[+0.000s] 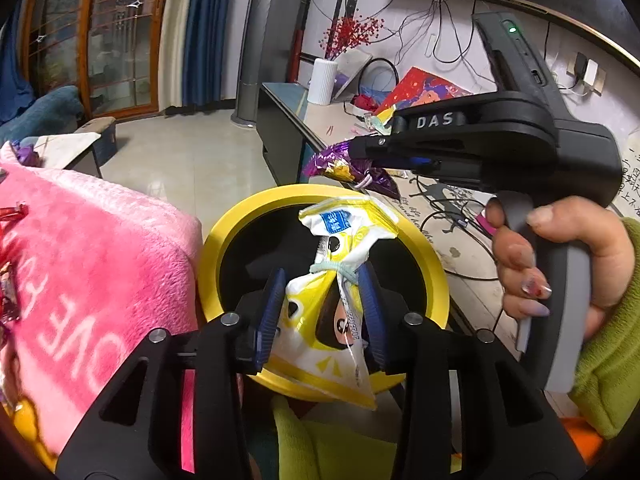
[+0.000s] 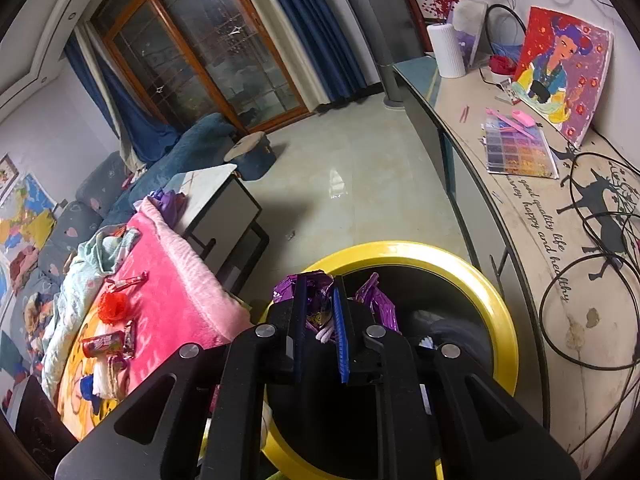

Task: Collect trash
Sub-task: 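Carry the snack packet and purple wrappers over the yellow bin and release both, then move both open tools back toward the remaining trash on the blanket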

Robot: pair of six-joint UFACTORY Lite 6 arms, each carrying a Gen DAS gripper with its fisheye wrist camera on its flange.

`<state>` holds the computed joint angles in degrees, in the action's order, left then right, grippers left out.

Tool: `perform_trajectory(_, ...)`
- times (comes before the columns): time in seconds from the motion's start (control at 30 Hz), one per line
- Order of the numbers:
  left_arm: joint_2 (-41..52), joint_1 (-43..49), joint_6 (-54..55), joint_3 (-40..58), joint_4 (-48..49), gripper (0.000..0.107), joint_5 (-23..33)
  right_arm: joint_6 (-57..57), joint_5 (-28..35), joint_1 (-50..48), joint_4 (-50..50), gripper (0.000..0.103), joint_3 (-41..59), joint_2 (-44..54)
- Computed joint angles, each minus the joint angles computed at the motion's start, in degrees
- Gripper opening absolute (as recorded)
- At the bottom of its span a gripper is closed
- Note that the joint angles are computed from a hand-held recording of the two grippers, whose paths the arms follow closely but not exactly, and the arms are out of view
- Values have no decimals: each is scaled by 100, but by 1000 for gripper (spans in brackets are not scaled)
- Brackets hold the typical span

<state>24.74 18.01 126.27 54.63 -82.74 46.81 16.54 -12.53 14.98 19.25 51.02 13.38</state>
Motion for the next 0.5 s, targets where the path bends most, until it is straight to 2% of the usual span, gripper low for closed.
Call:
perform_trajectory(0.03, 47, -23, -6, 32, -41, 34, -16, 140, -3, -29, -128, 22, -14, 4)
perform_trajectory(0.07, 92, -35, -45, 65, -45, 42, -20, 182, -5, -50, -157, 26, -29, -6)
perform_trajectory(0.1, 98, -53, -76, 79, -58, 47, -27, 160, -20, -73, -123, 28, -49, -9)
perform_trajectory(0.17, 95, -14, -50, 69, -103, 51, -19, 236, -29, -109, -190, 31, -70, -13)
perform_trajectory(0.23, 65, 54, -64, 69, -98, 64, 12, -8, -45, -107, 85, 34, -83, -19)
perform_trajectory(0.27, 54, 130, -86, 76, -71, 71, 60, -243, -71, -81, 347, 37, -97, -25)
perform_trajectory(0.33, 22, 246, -107, 88, -64, 75, 128, -902, -143, 17, 1033, 40, -114, -64)
perform_trajectory(0.4, -61, 338, -90, 55, -165, 89, 149, -1499, -219, 102, 1643, 43, -109, -99)
perform_trajectory(0.43, -96, 418, -146, 68, -153, 92, 209, -1772, -280, 160, 1929, 48, -116, -124)
perform_trajectory(0.5, -130, 452, -286, 145, -182, 92, 230, -2026, -365, 229, 2214, 56, -141, -188)
